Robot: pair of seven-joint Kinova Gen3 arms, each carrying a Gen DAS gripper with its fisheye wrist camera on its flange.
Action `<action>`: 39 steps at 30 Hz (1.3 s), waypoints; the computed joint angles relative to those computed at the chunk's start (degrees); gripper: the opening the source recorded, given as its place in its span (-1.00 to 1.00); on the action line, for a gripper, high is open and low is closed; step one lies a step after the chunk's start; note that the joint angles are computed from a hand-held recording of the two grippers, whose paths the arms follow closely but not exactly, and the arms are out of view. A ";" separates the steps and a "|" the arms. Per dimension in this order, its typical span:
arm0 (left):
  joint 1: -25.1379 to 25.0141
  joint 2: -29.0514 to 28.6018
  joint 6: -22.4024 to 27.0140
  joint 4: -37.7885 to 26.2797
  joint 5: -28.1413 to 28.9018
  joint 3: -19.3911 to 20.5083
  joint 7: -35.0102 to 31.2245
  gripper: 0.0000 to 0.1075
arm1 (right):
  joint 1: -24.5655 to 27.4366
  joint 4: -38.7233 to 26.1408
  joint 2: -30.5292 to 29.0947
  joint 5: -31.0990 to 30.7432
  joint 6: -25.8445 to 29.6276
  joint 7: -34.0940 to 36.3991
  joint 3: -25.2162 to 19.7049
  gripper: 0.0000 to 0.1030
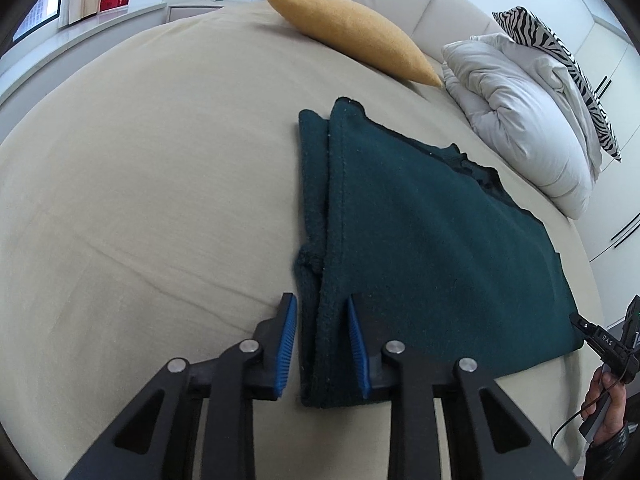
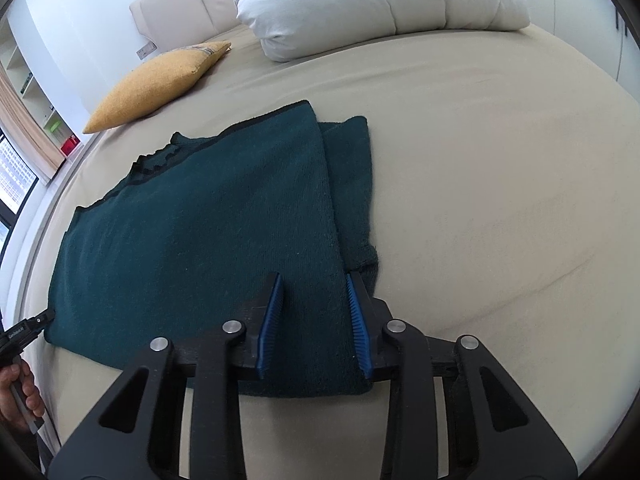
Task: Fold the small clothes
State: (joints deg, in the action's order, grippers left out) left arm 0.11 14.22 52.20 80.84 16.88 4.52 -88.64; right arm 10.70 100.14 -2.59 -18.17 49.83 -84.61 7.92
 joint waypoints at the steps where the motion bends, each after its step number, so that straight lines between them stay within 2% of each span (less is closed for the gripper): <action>1: 0.13 0.02 0.08 -0.09 -0.26 -0.05 0.12 -0.49 | -0.12 -0.13 0.09 0.56 0.00 -0.09 -0.17 -0.41; 3: 0.09 0.03 0.25 -0.18 -0.15 0.06 -0.18 -0.58 | -0.25 -0.05 -0.13 1.12 -0.06 -0.15 -0.29 -0.47; 4: 0.20 0.03 0.34 -0.21 -0.32 0.03 -0.12 -0.58 | -0.36 -0.27 -0.08 1.72 0.08 -0.58 -0.43 -0.63; 7: 0.15 0.01 0.39 -0.18 -0.13 0.07 -0.27 -0.65 | -0.44 -0.60 -0.12 2.93 0.63 -1.76 -0.46 -0.87; 9: 0.06 0.07 0.36 -0.15 0.06 0.12 -0.58 -0.75 | -0.41 -0.58 -0.34 3.47 0.63 -2.36 -0.44 -0.89; 14: 0.28 -0.01 0.86 -0.45 -0.45 0.07 -1.08 -0.80 | -0.59 -0.26 -1.28 5.43 -0.04 -5.13 -0.60 -0.91; 24: -0.82 0.13 1.03 0.07 1.61 0.18 -2.61 -0.81 | -0.34 2.07 -1.31 2.24 -0.97 -2.57 0.74 -0.91; 30: -0.70 -0.24 0.65 0.29 1.96 0.11 -2.36 -0.81 | -1.42 0.90 -2.22 8.54 -0.87 -8.84 -1.62 -0.91; 39: -1.79 0.37 1.71 -0.01 3.56 0.13 -4.03 -0.74 | -1.31 4.79 -3.97 6.23 -2.75 -10.36 0.10 -0.92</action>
State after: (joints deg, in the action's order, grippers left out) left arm -1.68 14.58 53.91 80.83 20.43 4.66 -92.67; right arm 9.39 104.93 -6.56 -11.93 47.08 -94.97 8.01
